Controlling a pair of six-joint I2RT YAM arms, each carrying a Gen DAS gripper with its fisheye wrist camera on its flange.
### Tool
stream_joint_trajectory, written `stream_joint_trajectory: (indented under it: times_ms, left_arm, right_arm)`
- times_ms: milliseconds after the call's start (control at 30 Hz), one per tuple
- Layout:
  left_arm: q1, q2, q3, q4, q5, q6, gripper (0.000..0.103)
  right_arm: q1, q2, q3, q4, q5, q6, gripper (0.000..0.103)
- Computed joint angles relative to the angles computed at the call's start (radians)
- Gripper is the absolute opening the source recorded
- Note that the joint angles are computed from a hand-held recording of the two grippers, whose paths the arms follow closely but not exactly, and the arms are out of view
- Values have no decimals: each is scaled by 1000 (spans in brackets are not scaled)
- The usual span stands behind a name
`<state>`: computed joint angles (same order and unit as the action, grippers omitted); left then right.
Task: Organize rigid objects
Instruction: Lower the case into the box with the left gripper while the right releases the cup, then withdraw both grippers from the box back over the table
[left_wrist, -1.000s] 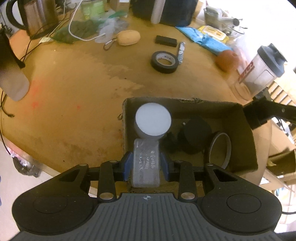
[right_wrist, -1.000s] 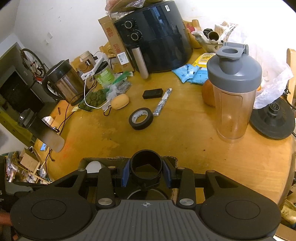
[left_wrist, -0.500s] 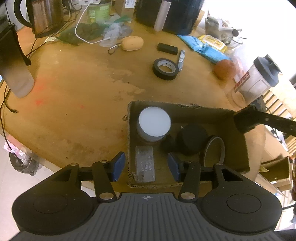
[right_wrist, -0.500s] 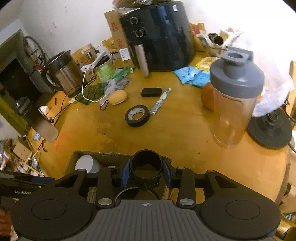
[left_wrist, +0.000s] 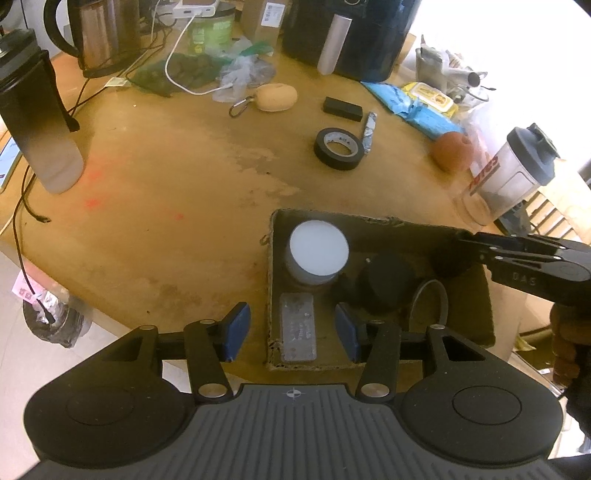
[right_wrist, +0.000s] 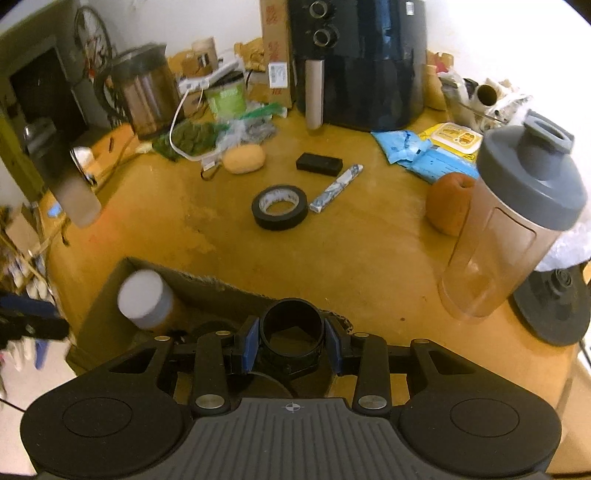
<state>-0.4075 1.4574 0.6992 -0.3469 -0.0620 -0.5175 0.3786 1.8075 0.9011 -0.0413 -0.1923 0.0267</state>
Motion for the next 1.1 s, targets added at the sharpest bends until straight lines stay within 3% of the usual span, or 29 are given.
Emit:
stream_joint_trajectory:
  times_ms: [67, 233, 367, 433, 700, 867, 1100]
  left_arm:
    - [-1, -1, 1, -2, 1, 1, 50]
    - [-11, -4, 4, -2, -2, 8, 50]
    - [-17, 9, 16, 1, 1, 15, 50]
    - [-19, 20, 25, 6, 5, 24, 50]
    - [-32, 82, 92, -18, 1, 64, 50]
    - [-43, 134, 147, -65, -15, 83, 50]
    - [-65, 212, 222, -167, -67, 112, 54]
  right_arm:
    - [16, 0, -6, 19, 37, -11, 46]
    - [1, -30, -38, 34, 13, 31, 74]
    - [-19, -46, -51, 14, -8, 71, 84]
    - [-23, -55, -52, -9, -4, 89, 96]
    - [-36, -58, -22, -132, 3, 130, 99]
    - [-17, -34, 24, -237, 23, 128, 103]
    - [11, -18, 48, -293, 40, 134, 103]
